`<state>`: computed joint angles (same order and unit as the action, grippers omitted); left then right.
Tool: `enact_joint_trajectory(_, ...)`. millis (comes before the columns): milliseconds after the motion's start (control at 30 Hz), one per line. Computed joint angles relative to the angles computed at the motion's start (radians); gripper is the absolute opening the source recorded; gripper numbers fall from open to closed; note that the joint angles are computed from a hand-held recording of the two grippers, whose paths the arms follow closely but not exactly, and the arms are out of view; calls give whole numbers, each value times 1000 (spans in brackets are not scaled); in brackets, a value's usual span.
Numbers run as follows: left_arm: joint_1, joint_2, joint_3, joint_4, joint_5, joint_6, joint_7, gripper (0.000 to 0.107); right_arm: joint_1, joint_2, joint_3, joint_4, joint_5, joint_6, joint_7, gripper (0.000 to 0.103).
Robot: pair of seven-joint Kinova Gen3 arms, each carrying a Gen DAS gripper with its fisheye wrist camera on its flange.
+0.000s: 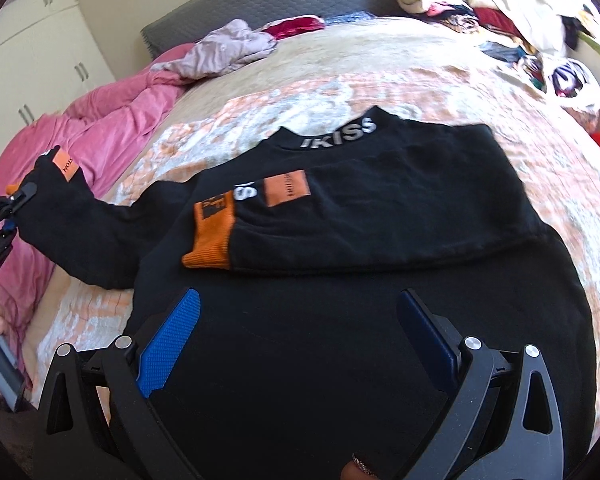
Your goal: Fold small clothes
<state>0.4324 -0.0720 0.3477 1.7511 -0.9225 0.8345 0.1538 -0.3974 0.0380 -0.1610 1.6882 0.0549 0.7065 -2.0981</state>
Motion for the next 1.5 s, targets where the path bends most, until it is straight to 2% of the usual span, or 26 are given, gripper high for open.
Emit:
enact_joint_trajectory(133, 47, 65, 7, -59, -5, -10, -49, 13, 34, -39, 21, 49, -26, -12, -5, 98)
enact_joint_trajectory(367, 142, 157, -48, -133, 53, -26, -168, 13, 105, -96, 49, 114, -92, -33, 38, 98)
enact_joint_trajectory(867, 231, 312, -130, -279, 360, -52, -568, 14, 179, -133, 73, 156, -145, -51, 64, 98)
enact_joint_trajectory(1000, 249, 340, -150, -317, 430, -24, -657, 16, 191, -142, 72, 163, -139, -56, 50, 98)
enact_joint_trajectory(1133, 250, 336, -166, -309, 507, -51, -724, 23, 200, -142, 79, 167, -147, -55, 45, 98)
enact_joint_trajectory(1233, 221, 325, -152, -297, 592, -90, -820, 37, 202, -141, 78, 165, -153, -50, 46, 98)
enact_joint_trajectory(1267, 229, 322, -161, -297, 595, -91, -827, 38, 201, -140, 76, 165, -151, -49, 43, 98)
enact_joint_trajectory(1467, 235, 267, -192, -243, 582, -123, -770, 42, 181, -123, 61, 149, -155, -41, 57, 98)
enact_joint_trajectory(1500, 228, 251, -195, -226, 578, -131, -754, 48, 176, -117, 56, 143, -151, -36, 56, 98)
